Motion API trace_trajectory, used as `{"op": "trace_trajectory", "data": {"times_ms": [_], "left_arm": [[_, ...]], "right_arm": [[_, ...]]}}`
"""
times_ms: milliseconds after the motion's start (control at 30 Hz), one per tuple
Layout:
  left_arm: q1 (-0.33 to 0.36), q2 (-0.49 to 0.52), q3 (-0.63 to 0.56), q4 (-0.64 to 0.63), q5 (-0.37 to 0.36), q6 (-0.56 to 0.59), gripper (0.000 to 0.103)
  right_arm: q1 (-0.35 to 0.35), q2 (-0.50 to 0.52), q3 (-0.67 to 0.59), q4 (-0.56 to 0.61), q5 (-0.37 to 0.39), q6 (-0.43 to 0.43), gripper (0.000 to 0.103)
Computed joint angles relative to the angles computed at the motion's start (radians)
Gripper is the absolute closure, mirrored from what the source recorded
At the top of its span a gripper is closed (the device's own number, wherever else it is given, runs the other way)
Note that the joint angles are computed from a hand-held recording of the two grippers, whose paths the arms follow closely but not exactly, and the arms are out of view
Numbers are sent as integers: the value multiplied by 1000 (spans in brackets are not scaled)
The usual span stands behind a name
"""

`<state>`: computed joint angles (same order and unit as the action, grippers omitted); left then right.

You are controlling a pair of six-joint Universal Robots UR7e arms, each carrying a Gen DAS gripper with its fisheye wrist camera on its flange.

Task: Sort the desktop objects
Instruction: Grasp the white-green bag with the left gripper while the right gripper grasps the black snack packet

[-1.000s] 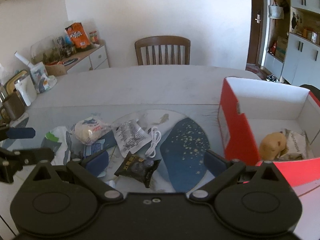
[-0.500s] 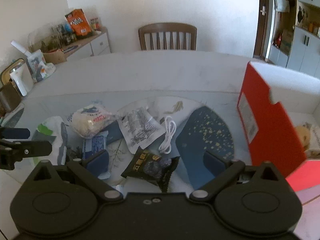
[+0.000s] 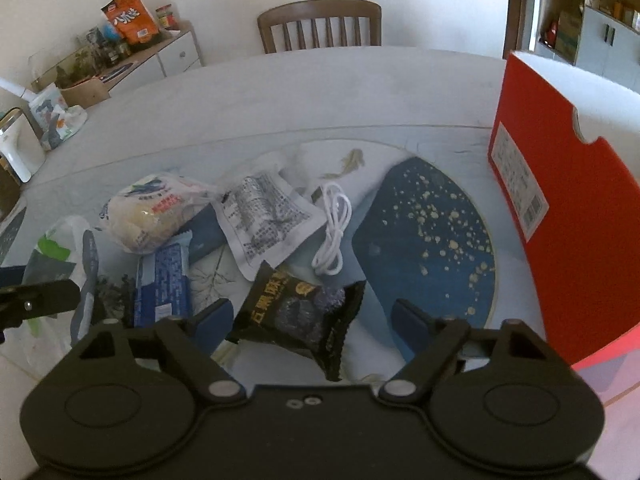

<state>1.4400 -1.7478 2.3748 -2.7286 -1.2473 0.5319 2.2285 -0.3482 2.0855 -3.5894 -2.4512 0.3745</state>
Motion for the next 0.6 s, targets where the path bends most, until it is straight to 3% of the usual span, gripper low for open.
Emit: {"op": "trace_trajectory", "data": {"times_ms": [67, 200, 333, 400, 467, 600], "left_arm": [[0, -1, 0, 9, 1, 1, 21], [-1, -8, 4, 14, 2, -3, 26], [-2, -17, 7, 12, -2, -5, 35], [-1, -20, 6, 14, -8, -5, 42], [-1, -22, 7, 10, -8, 6, 56], [-4, -30, 8, 12, -10, 6, 63]], "right_arm": [[-1, 0, 1, -1, 6, -1, 26], [-2, -2, 5, -7, 18, 11, 32], [4, -4, 7, -18, 16, 9, 48], [5, -7, 8, -17, 12, 8, 48], [7, -9, 11, -15, 4, 9, 50], [12, -24, 24, -7, -1, 30, 56]]}}
